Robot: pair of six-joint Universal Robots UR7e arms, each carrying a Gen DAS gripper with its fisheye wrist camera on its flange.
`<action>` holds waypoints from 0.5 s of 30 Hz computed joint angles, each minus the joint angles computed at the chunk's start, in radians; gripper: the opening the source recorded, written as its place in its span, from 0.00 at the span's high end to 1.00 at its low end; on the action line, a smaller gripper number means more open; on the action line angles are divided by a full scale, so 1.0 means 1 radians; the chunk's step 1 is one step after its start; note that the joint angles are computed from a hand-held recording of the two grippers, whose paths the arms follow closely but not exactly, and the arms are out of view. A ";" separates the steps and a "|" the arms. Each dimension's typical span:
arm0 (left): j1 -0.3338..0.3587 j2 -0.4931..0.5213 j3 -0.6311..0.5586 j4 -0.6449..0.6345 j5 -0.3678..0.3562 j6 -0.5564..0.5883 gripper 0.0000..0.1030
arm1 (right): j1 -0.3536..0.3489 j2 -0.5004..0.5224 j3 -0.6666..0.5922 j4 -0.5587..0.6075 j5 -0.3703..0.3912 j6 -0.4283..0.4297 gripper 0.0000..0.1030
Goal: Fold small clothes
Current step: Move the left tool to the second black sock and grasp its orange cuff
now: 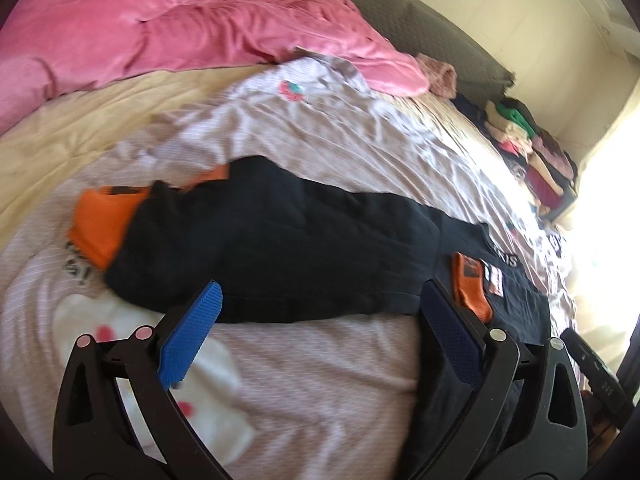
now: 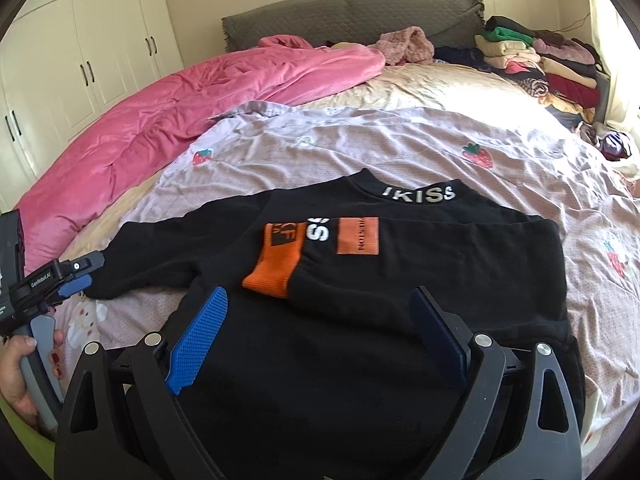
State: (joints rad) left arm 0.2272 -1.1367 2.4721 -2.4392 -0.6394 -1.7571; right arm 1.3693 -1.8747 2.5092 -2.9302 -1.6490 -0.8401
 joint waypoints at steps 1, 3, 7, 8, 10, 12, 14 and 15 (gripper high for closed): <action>-0.007 -0.016 0.009 0.025 0.002 -0.027 0.09 | 0.007 0.005 0.004 -0.004 -0.003 0.002 0.11; -0.021 -0.056 0.024 0.093 0.004 -0.092 0.09 | 0.020 0.013 0.010 -0.004 -0.007 0.004 0.11; -0.051 -0.135 0.060 0.213 -0.001 -0.213 0.09 | 0.055 0.035 0.023 -0.002 -0.018 0.006 0.11; -0.058 -0.154 0.068 0.240 -0.006 -0.239 0.09 | 0.065 0.038 0.026 0.001 -0.019 0.005 0.11; -0.073 -0.190 0.085 0.291 -0.017 -0.288 0.09 | 0.090 0.054 0.032 -0.002 -0.025 0.005 0.11; -0.087 -0.223 0.097 0.342 -0.028 -0.334 0.09 | 0.112 0.069 0.036 -0.001 -0.027 0.007 0.11; -0.099 -0.260 0.112 0.393 -0.038 -0.383 0.09 | 0.134 0.089 0.040 -0.010 -0.032 0.011 0.11; -0.102 -0.270 0.116 0.408 -0.042 -0.396 0.09 | 0.145 0.100 0.041 -0.012 -0.032 0.013 0.11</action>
State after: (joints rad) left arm 0.1249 -1.4066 2.5879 -2.0314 -0.6811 -2.1527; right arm 1.5147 -1.7751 2.5505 -2.9421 -1.6808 -0.8271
